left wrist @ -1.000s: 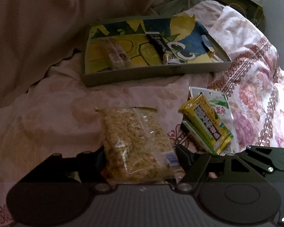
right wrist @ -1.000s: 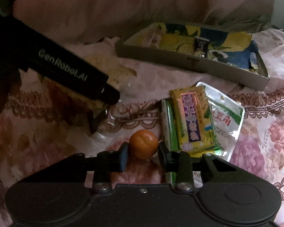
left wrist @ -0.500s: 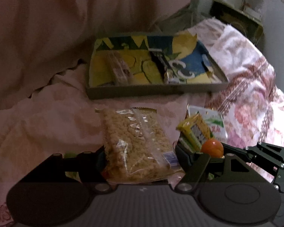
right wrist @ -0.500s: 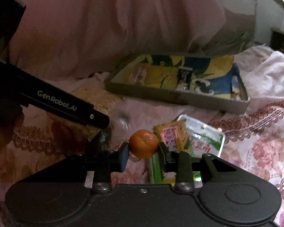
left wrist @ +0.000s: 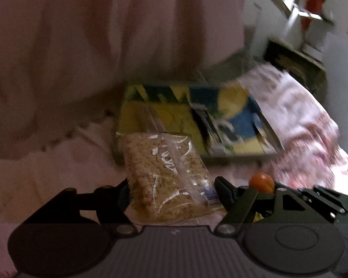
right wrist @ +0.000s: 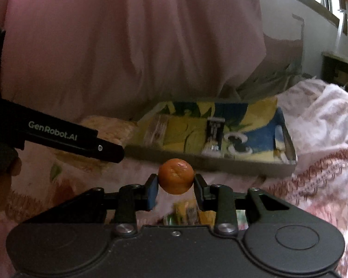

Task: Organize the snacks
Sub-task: 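Carry the orange in right tool and cracker bag in left tool to the tray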

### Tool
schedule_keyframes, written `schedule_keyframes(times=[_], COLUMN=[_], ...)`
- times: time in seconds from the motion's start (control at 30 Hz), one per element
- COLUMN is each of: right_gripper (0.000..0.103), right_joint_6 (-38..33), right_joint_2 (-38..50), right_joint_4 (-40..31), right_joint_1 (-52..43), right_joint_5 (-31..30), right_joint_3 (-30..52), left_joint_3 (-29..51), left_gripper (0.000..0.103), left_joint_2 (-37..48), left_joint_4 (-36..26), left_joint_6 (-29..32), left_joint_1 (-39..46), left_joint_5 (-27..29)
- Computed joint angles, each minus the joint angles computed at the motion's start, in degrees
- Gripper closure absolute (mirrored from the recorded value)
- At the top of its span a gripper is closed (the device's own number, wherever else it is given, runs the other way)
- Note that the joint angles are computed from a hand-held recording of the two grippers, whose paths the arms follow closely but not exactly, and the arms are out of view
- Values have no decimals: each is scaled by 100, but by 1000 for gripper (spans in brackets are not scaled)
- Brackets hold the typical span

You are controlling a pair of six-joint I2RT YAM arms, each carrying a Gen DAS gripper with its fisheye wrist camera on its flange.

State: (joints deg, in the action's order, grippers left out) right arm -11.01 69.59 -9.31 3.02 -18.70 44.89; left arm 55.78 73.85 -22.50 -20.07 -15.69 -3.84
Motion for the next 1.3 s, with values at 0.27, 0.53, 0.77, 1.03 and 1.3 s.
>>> schedule_keyframes(times=[0.27, 0.53, 0.77, 1.03, 1.3], right_gripper=[68, 68, 68, 67, 61], right_joint_6=[143, 463, 733, 740, 782], right_joint_2=[1422, 2753, 3321, 3584, 3548], right_joint_4=[876, 1372, 1257, 869, 727], right_joint_1=[410, 463, 473, 523, 485], right_joint_5=[313, 396, 410, 482, 449], right_joint_3=[860, 1739, 2167, 2420, 2435], left_joint_3=[362, 1026, 1389, 1558, 1667], left_gripper=[27, 26, 26, 26, 25], left_joint_2=[821, 2050, 2658, 2809, 2873], left_joint_4=[808, 1143, 1090, 789, 624], left_joint_6=[365, 389, 536, 613, 277], left_joint_1=[387, 866, 942, 995, 1133], left_joint_5=[-194, 353, 594, 770, 1125])
